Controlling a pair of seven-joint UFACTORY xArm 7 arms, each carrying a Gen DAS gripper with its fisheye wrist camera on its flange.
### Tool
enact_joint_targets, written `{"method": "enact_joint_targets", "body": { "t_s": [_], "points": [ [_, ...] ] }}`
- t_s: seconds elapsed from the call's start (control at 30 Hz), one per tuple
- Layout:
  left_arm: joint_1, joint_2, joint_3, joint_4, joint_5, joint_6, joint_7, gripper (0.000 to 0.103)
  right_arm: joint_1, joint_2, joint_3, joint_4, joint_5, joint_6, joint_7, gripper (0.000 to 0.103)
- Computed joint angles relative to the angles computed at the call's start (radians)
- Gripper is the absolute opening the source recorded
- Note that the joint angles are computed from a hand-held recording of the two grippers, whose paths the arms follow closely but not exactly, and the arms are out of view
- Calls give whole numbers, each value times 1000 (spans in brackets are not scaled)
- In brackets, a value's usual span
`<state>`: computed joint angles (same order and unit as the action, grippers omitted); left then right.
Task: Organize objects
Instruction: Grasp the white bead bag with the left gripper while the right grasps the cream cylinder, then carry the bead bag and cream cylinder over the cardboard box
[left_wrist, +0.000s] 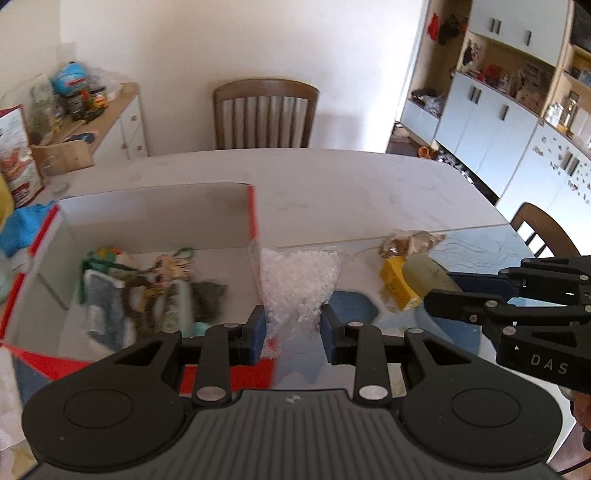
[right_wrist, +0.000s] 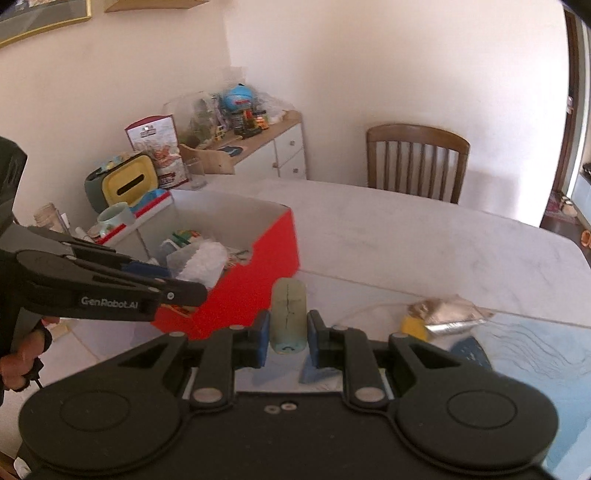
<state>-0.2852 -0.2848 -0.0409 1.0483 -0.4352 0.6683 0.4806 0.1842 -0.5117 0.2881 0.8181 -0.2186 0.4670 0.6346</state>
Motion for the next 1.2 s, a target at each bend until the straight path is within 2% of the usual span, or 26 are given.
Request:
{"method": "enact_joint_targets", "body": {
  "t_s": [0.2,0.47,0.73,0.9,1.2],
  "points": [
    [41,-7,52,15,-14,15,47,30,-16,95,57,97,-59,6,58,19],
    [102,56,82,82,-20,17,135,30,12,242,71,229,-170,24,157,19],
    [160,172,70,188,-35,40,200,30,92,382,21,348,-267,68,211,19],
    [192,259,39,253,2,41,202,30,148,475,-23,428,-307,111,223,19],
    [215,397,-13,348,73,34,231,30,242,631,-99,578,-324,164,180,19]
  ]
}}
